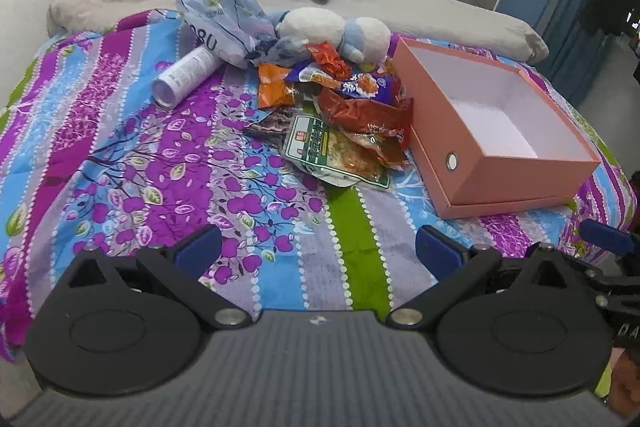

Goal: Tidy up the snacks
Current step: 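Lower the left tool onto the white shrimp-flavor bag and close it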

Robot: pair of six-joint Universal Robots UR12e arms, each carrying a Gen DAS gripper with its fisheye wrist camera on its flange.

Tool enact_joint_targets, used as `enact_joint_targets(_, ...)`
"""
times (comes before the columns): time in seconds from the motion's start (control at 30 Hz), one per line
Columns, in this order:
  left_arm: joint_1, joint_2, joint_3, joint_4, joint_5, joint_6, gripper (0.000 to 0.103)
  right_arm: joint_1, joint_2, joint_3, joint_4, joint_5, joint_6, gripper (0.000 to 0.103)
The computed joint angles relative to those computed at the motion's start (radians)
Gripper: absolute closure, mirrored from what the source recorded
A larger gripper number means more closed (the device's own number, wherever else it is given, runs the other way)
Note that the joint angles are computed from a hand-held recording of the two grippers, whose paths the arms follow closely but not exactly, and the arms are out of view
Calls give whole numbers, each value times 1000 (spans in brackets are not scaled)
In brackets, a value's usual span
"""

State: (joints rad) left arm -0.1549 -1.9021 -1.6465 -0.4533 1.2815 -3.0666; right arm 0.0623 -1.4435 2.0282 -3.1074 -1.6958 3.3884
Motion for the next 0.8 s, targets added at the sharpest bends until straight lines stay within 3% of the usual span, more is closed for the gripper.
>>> enact_joint_targets(0.33,12,-78,73,-10,-62,4,0,4,86,-44,-80,2,-107,5)
enact_joint_targets(0.47,33,-107,89,7,-137,-41,0,4,115,-55,-113,15,-167,5)
enact_joint_targets(0.73,43,-162,130,-9,-158,-74,0,12,173,-94,-131,27,-257,5)
enact_joint_targets(0.8,46,-178,140,-6,-172,-89,0,11,185,-104,-125,49,-285,12)
